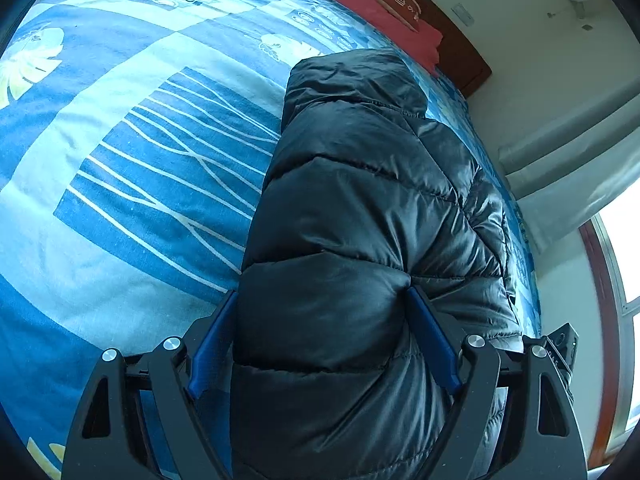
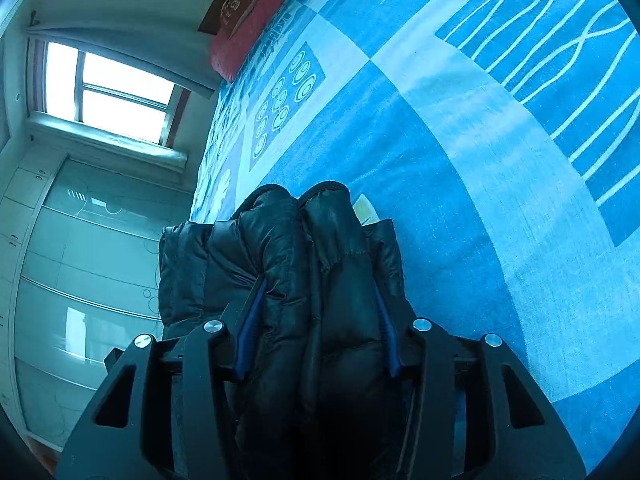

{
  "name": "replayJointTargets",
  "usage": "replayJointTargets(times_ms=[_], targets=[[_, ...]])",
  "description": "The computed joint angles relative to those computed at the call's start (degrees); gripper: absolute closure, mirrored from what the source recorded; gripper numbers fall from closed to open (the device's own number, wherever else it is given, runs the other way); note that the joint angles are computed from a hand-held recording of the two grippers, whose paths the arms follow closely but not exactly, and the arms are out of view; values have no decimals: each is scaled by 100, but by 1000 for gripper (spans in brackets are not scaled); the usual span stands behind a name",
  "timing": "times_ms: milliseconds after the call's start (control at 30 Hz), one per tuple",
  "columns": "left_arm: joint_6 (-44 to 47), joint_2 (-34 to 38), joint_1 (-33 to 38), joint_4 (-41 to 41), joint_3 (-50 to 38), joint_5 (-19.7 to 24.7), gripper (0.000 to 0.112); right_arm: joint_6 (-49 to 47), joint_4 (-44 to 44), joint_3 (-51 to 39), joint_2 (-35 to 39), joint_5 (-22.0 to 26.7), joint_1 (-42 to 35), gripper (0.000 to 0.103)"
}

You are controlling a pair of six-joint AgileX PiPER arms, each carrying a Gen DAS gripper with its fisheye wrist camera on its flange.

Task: Fold large clothes
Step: 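Lay the folded jacket down and open both grippers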

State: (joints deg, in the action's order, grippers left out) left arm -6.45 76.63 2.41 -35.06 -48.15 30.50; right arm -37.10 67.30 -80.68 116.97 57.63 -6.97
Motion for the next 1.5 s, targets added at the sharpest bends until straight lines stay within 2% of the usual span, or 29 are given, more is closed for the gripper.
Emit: replayJointTargets(times_ms=[267, 500, 733, 900, 1100, 1200, 1300, 1500], targets=[[522, 83, 151, -507, -20, 52, 30, -374, 348, 186, 3, 257, -246, 52], [824, -146, 289, -644, 170, 44, 29, -552, 409, 496, -265, 343, -509, 41], [-218, -493, 68, 378, 116, 147, 29, -616, 372, 916, -702, 358, -873, 39], [-1364, -853, -306, 1521, 101, 282, 29, -331, -335, 1325, -1399, -156, -871, 39], [-3210, -1342, -1271, 3509, 134, 569, 29, -59, -1290, 2044, -2609, -923, -505, 38], [-3866, -1533, -1698, 4085, 192, 742, 30, 135, -1795, 2395, -3202, -1289, -253, 32], [-4400, -1694, -2089, 4573, 214, 971, 30, 489, -2323, 2735, -3813, -1632, 45, 32], [-5991, -2058, -3440, 5937, 274, 1731, 30, 1265, -3241, 3199, -4714, -2040, 559, 29]])
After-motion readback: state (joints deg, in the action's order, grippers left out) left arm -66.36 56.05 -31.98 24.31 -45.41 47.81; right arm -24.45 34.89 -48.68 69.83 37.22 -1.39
